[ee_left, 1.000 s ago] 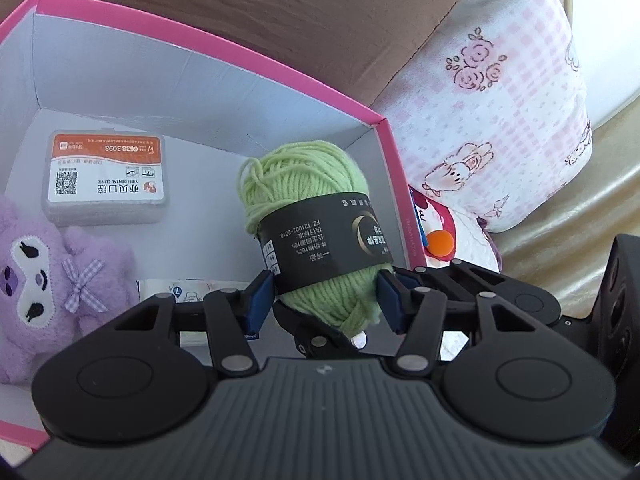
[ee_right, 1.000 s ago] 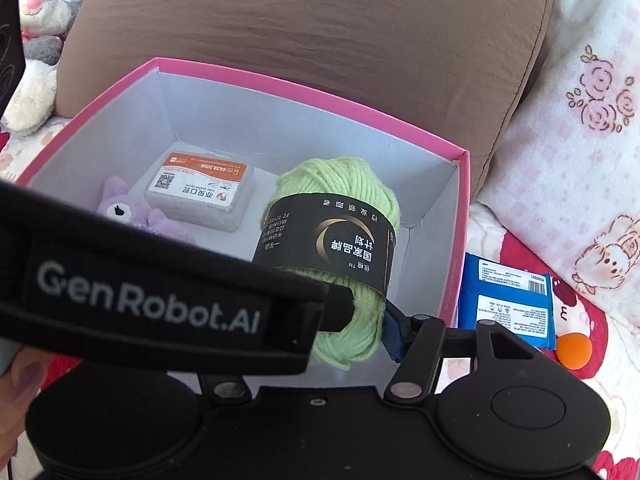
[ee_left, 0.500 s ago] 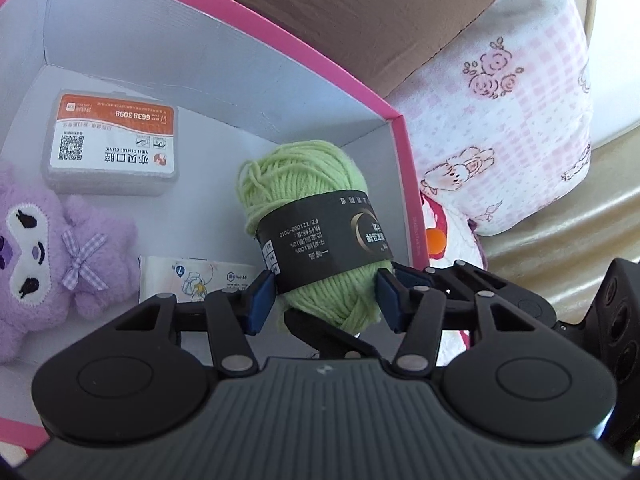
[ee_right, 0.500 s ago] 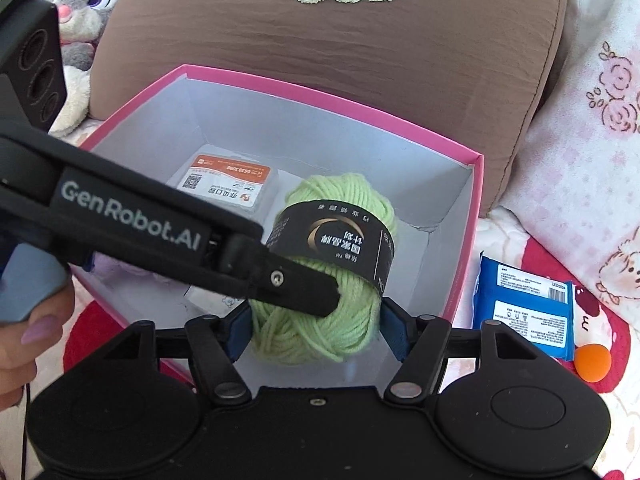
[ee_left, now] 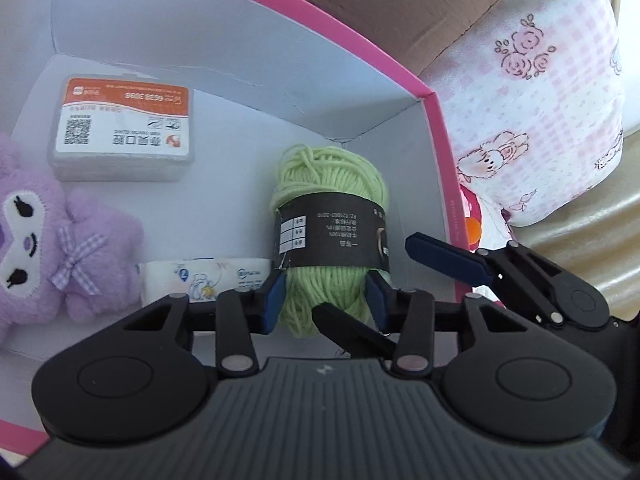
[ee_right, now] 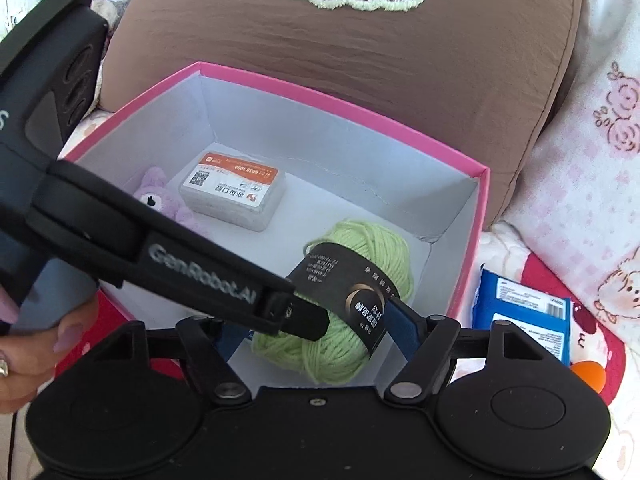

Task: Organize objects
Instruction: 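Lower the green yarn skein into the box and open the left tool, then raise the left tool out of the pink box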

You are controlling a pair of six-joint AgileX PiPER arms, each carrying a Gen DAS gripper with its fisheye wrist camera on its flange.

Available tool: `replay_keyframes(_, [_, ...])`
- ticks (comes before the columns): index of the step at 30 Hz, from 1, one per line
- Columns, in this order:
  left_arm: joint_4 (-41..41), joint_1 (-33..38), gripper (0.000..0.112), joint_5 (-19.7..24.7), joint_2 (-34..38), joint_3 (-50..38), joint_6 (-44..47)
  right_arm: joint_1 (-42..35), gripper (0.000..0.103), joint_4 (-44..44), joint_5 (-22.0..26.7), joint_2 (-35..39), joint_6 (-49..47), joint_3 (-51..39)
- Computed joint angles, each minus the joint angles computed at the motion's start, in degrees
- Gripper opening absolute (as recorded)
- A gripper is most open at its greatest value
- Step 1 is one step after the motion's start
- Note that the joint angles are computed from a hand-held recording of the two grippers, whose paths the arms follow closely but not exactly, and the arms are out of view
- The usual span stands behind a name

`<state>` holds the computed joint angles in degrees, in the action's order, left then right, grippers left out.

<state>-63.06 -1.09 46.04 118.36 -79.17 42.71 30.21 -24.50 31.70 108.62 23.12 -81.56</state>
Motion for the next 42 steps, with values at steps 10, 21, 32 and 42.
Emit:
replay_keyframes(10, [0.4,-1.9,0.034,-2.2,-0.5,-0.2,-0.9,-1.4,0.072,2.1,-3.6,-4.2,-1.0,5.1])
replay_keyframes(21, [35.8,-7.9,0.054,-8.2,-13.8,2.0,-28.0,-5.6,0.073,23.5,-6.8,-12.0,-15.7,12.0])
replay_keyframes(32, [45.1,-8.3,0.07,0.1,-23.9,3.1,-37.1,-3.5,0.074,24.2,-4.2,-19.0,-15.4,14.3])
replay_keyframes(42, [46.8,-8.2,0.07,7.9,-31.9,3.2,-39.2,-2.0,0.074,23.3,5.3,-23.3,-15.2,10.8])
